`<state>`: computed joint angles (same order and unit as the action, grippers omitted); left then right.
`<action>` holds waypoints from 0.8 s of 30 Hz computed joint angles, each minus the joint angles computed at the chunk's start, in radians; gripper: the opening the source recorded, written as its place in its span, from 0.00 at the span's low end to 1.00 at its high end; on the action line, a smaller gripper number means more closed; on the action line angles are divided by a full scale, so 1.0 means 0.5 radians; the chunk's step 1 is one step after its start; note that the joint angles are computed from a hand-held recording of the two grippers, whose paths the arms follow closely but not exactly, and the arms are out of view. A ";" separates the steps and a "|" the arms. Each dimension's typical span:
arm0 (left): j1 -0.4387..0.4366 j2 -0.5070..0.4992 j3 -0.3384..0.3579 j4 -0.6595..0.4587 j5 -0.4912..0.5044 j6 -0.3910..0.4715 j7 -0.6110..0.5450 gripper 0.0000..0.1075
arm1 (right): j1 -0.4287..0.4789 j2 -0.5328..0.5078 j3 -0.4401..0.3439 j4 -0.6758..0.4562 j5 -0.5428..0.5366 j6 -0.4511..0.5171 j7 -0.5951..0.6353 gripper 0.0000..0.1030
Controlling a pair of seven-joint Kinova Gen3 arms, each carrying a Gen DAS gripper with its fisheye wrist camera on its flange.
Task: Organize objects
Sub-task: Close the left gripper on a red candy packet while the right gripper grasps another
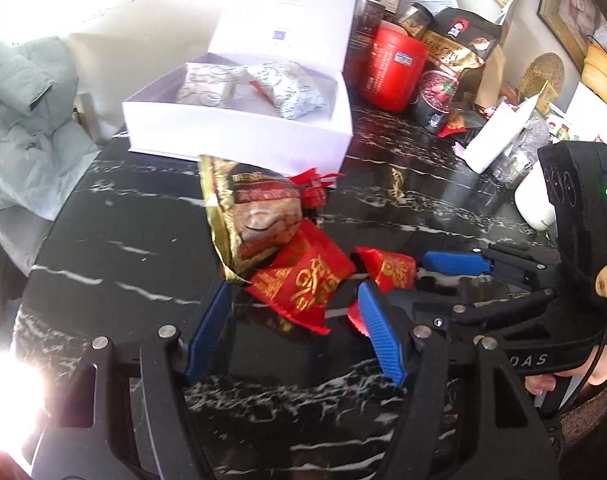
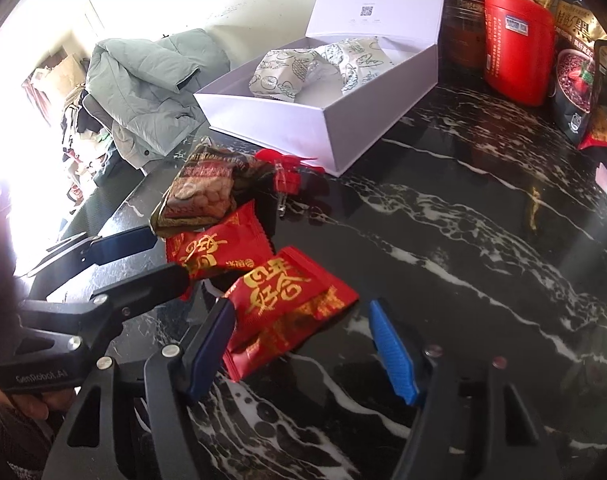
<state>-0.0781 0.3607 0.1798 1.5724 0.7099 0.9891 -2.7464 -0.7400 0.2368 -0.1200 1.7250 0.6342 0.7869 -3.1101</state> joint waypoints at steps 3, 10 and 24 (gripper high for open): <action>0.030 0.035 0.017 -0.042 -0.011 0.025 0.016 0.60 | 0.010 -0.030 -0.005 0.039 -0.004 -0.014 0.005 0.68; 0.113 0.056 0.051 -0.081 -0.104 -0.047 -0.032 0.60 | 0.044 -0.046 -0.032 0.059 -0.015 -0.030 0.138 0.68; 0.192 0.085 0.111 -0.145 -0.170 -0.004 -0.278 0.63 | 0.028 -0.042 -0.042 0.055 -0.015 0.005 0.419 0.67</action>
<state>0.0179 0.4033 0.2354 1.4999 0.6248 0.9869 -2.8856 -0.7261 0.2156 -0.1411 1.7525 0.6267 0.7895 -2.9005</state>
